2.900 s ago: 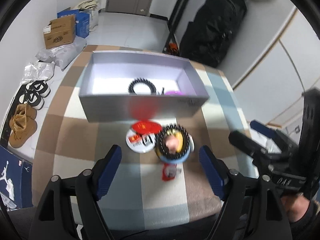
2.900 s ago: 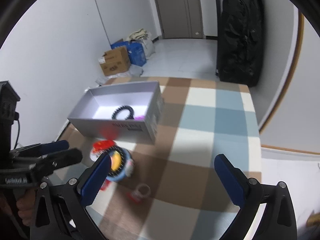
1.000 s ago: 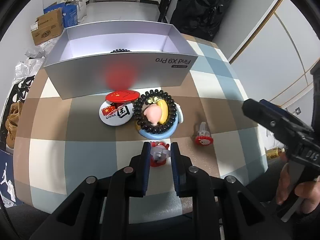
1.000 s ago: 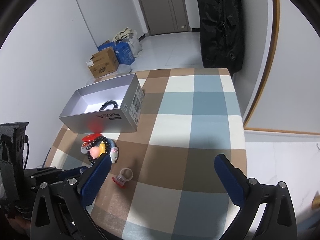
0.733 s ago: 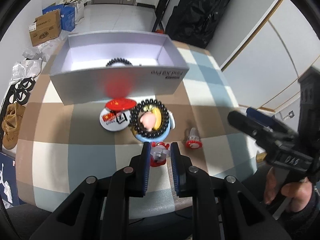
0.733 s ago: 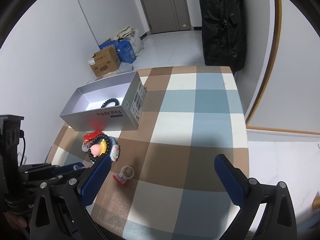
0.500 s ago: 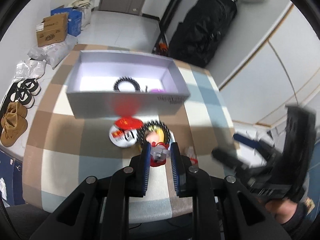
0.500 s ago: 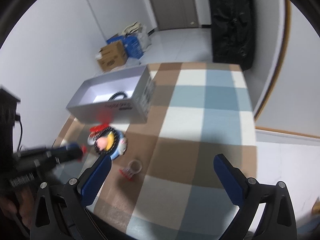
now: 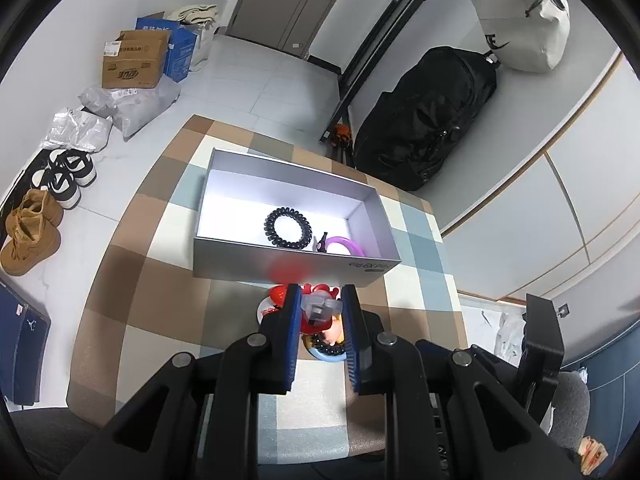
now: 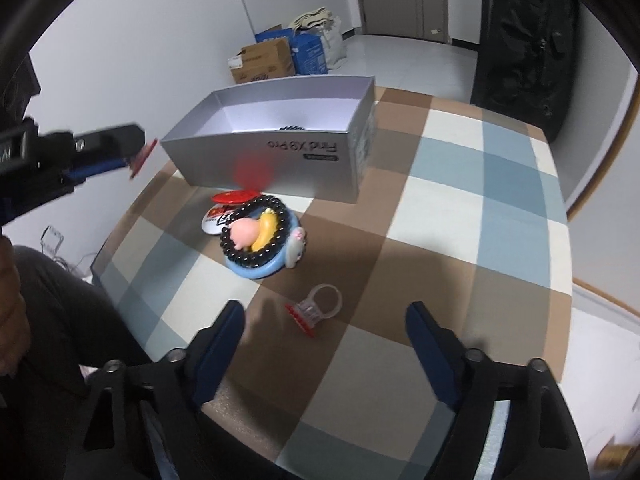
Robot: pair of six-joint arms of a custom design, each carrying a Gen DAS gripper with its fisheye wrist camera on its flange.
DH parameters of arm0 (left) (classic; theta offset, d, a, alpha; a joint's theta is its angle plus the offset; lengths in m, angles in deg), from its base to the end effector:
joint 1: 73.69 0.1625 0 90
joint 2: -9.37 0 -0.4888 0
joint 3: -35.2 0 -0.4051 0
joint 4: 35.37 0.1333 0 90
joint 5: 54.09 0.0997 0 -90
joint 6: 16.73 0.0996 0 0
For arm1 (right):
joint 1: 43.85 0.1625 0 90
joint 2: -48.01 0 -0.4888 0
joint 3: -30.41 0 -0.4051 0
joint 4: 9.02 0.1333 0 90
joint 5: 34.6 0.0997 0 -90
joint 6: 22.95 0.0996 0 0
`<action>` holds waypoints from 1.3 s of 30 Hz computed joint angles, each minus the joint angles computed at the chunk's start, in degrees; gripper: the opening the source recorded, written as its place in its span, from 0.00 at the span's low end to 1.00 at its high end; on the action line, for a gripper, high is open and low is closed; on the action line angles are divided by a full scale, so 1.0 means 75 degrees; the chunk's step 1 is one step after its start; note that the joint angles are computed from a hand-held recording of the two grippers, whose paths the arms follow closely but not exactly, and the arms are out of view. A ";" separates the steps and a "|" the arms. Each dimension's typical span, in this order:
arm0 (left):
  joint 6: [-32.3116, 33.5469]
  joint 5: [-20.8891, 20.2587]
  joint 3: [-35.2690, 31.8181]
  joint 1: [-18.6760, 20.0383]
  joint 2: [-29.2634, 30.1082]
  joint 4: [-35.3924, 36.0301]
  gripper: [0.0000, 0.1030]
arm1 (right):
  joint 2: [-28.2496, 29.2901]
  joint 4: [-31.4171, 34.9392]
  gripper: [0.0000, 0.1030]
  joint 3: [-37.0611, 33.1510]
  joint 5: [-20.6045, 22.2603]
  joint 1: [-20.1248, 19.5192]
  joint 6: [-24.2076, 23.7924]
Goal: Organize jewelry
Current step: 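Grasp the clear ring with right tool while left tool holds the charm, then lower the charm and ring into the grey box and open both tools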
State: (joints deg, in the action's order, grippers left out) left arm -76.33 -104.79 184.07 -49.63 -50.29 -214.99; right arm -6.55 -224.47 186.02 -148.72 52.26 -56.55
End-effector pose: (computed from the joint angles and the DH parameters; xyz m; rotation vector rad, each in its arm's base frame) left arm -0.2420 -0.3231 0.1029 0.1461 2.7004 -0.8630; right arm 0.1276 -0.3224 0.1215 0.7718 -2.4918 0.4150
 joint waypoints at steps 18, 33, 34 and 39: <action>-0.0168 -0.0034 0.0032 0.0134 -0.0185 0.0056 0.14 | 0.0496 -0.0450 0.19 -0.0166 -0.0376 0.0252 -0.0001; 0.0197 0.0246 -0.0131 0.0177 -0.0138 0.0099 0.14 | -0.0233 -0.0178 0.19 -0.0344 0.0460 0.0569 0.0361; 0.0211 0.0281 -0.0147 0.0197 -0.0146 0.0116 0.14 | -0.0267 -0.0162 0.19 -0.0382 0.0536 0.0601 0.0384; 0.0254 0.0303 -0.0250 0.0381 -0.0165 0.0144 0.14 | -0.0510 0.0126 0.19 -0.0619 0.0956 0.0755 0.0535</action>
State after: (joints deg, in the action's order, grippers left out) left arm -74.42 -102.52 182.20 -46.77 -51.53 -213.91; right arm -10.37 -223.53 181.38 -141.55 57.92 -52.54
